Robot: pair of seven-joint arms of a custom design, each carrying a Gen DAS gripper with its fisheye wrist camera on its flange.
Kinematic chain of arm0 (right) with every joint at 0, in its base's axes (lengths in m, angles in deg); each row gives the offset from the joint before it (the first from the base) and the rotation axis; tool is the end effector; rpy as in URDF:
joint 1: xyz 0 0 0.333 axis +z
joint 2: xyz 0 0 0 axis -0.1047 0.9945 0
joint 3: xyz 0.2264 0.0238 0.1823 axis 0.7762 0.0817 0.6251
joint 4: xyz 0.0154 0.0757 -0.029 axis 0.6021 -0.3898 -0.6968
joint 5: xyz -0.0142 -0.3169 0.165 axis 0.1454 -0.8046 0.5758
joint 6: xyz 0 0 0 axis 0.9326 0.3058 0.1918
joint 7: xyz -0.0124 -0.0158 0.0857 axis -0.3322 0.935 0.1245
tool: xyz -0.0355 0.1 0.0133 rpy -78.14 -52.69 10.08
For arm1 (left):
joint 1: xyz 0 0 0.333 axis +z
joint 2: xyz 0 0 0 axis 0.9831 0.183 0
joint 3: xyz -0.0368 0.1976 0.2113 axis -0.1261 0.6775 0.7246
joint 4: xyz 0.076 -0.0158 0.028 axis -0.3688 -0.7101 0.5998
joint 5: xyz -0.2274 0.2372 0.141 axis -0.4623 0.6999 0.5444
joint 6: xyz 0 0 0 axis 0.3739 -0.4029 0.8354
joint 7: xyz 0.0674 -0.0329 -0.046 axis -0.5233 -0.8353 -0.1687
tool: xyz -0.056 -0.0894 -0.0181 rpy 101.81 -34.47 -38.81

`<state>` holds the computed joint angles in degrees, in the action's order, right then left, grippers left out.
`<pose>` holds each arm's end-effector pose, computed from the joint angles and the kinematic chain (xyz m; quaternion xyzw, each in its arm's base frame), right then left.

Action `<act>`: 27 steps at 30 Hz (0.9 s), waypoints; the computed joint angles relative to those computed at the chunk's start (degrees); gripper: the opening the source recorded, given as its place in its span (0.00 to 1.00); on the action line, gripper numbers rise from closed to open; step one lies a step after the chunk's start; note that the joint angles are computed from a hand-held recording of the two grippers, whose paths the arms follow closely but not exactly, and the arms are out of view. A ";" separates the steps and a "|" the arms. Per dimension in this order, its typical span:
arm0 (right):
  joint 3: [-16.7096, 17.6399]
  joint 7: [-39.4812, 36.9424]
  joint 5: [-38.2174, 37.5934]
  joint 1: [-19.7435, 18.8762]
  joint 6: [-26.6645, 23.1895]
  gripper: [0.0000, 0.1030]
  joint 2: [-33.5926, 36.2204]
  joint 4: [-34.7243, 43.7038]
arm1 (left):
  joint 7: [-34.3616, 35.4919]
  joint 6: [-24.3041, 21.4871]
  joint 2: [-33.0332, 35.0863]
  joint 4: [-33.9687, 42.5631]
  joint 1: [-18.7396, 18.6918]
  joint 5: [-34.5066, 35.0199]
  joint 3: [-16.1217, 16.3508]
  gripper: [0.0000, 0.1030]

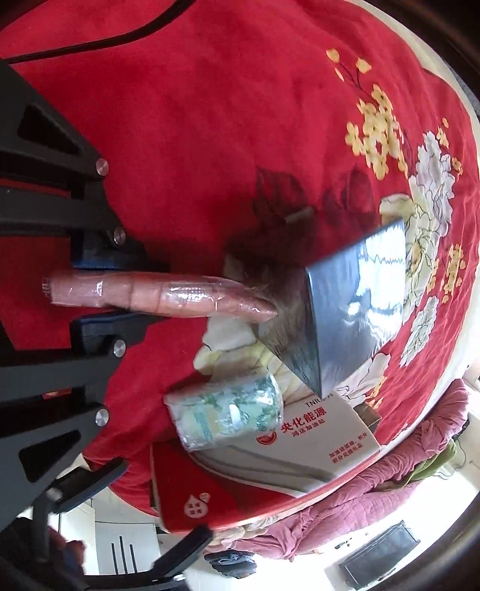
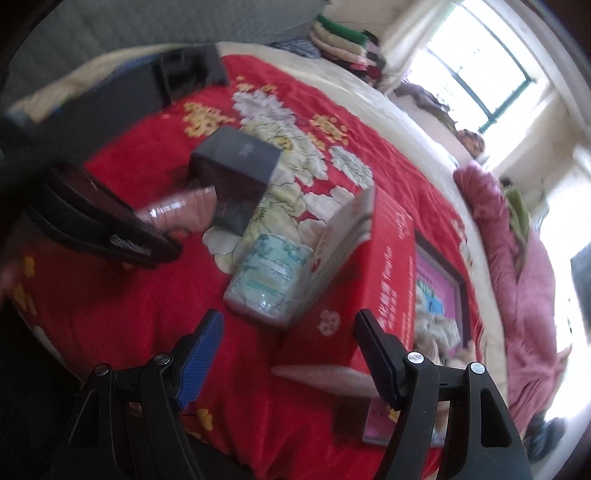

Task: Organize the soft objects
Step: 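Grasp the pink clear-wrapped item with the left tool, then grasp the clear-wrapped white pack with the right tool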

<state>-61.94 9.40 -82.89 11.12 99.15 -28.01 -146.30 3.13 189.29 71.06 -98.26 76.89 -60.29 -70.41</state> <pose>0.6500 0.2138 0.5382 -0.9024 0.2661 -0.3073 0.1430 0.6731 -0.1299 0.4884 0.7670 -0.6015 0.2228 0.0173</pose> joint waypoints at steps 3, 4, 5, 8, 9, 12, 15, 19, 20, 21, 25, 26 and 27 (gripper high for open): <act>-0.29 -2.45 -2.81 1.27 -0.65 0.72 2.03 1.35 | 1.21 1.36 -2.40 -3.67 1.37 -2.65 -0.60 0.16; -0.65 -3.22 -4.43 1.82 0.38 0.72 2.18 0.71 | 1.59 2.00 -3.32 -4.96 1.67 -3.17 -0.56 0.16; -1.14 -3.91 -6.22 2.39 0.90 0.72 2.44 0.35 | 1.43 2.49 -3.78 -5.54 1.63 -3.13 -0.32 0.16; -2.57 -6.46 -11.74 3.91 1.82 0.72 3.68 -0.12 | 1.15 4.03 -5.85 -8.39 2.26 -4.06 0.12 0.16; -3.15 -6.81 -13.49 4.40 2.19 0.72 4.22 -0.04 | 0.96 4.56 -6.52 -9.31 2.39 -4.10 0.37 0.16; -3.97 -7.94 -16.65 4.86 5.06 0.72 5.42 -0.29 | 0.56 5.34 -7.05 -9.83 2.55 -3.93 0.76 0.16; -4.25 -9.17 -17.38 5.01 5.42 0.72 7.99 2.34 | 0.51 5.51 -6.80 -9.33 2.41 -3.18 0.95 0.16; -4.71 -9.99 -17.16 5.35 5.93 0.72 11.62 6.29 | 0.55 5.39 -6.35 -8.40 2.43 -2.54 1.02 0.16; -4.80 -10.29 -16.86 5.38 5.87 0.72 12.72 7.69 | 0.58 5.23 -6.24 -8.06 2.32 -2.15 1.05 0.16; -4.85 -10.60 -16.64 5.40 6.36 0.72 13.30 8.33 | 0.69 5.50 -6.55 -8.50 2.43 -2.26 1.00 0.16; -4.43 -11.80 -13.39 4.85 6.18 0.71 17.67 14.53 | 0.98 5.93 -6.69 -8.88 2.72 -2.91 0.84 0.16; -4.25 -11.93 -12.46 4.65 6.56 0.60 18.36 15.39 | 1.08 5.99 -6.68 -8.93 2.73 -2.98 0.81 0.16; -4.51 -11.59 -12.00 4.72 7.09 0.41 18.70 15.60 | 0.94 6.18 -6.70 -9.01 2.62 -2.78 0.88 0.16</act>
